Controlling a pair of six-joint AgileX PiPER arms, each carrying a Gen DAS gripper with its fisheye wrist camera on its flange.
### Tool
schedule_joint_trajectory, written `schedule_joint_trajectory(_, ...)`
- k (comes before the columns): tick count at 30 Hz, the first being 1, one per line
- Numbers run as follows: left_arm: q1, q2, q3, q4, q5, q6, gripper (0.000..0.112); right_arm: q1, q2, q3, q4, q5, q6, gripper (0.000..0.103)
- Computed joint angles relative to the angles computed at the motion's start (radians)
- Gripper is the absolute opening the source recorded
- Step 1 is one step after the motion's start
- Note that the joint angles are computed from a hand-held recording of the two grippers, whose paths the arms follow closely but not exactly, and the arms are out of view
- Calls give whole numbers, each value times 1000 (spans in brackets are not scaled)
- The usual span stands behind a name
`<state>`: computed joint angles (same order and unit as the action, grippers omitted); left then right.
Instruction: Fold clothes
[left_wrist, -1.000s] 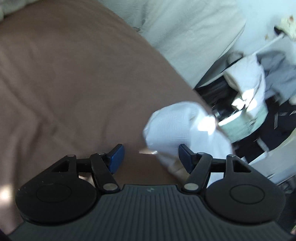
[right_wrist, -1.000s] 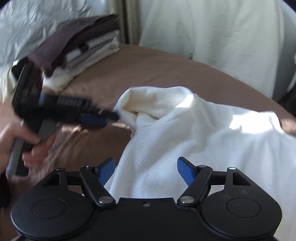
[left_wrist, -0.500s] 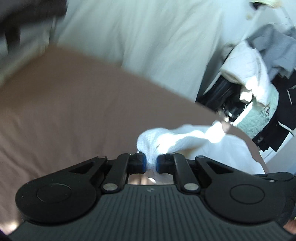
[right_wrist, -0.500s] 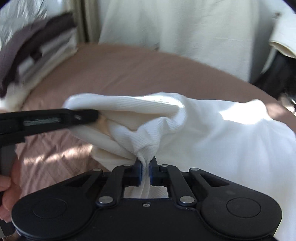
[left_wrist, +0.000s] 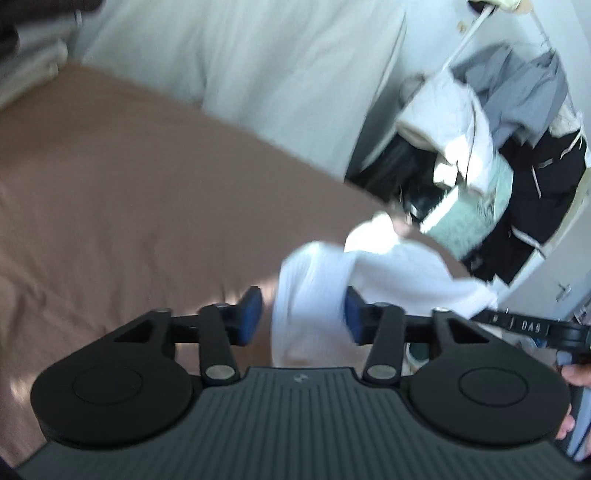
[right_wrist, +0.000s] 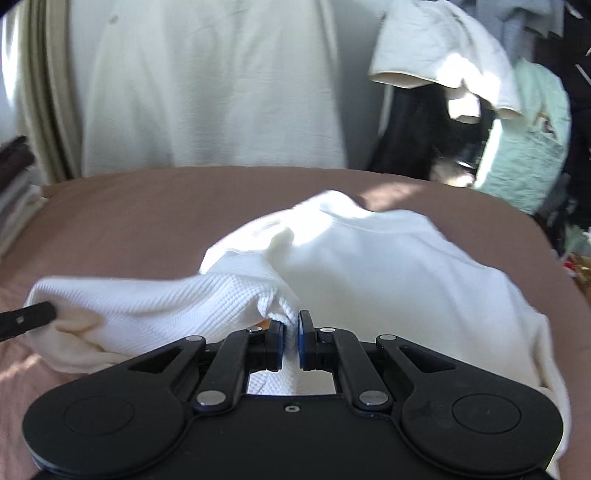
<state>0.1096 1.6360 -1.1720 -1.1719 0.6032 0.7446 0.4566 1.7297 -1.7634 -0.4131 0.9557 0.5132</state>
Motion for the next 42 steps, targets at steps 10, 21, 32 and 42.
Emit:
schedule_joint_trajectory(10,-163,95,-2,18,46,110,99,-66,-43,138,72,-54,-37,7)
schedule_joint_trajectory(21,-297,-59,61,977,-396,-683,14,-150,-149,287,395,-247,-374,8)
schedule_joint_trajectory(32,51,-125,-114,1432,-245,-971,32,-48,5,-52,781,-29,-690,45)
schedule_joint_trajectory(42,430,-190,96,655,31,-245,55,72,-28,87,684,-37,-570,49)
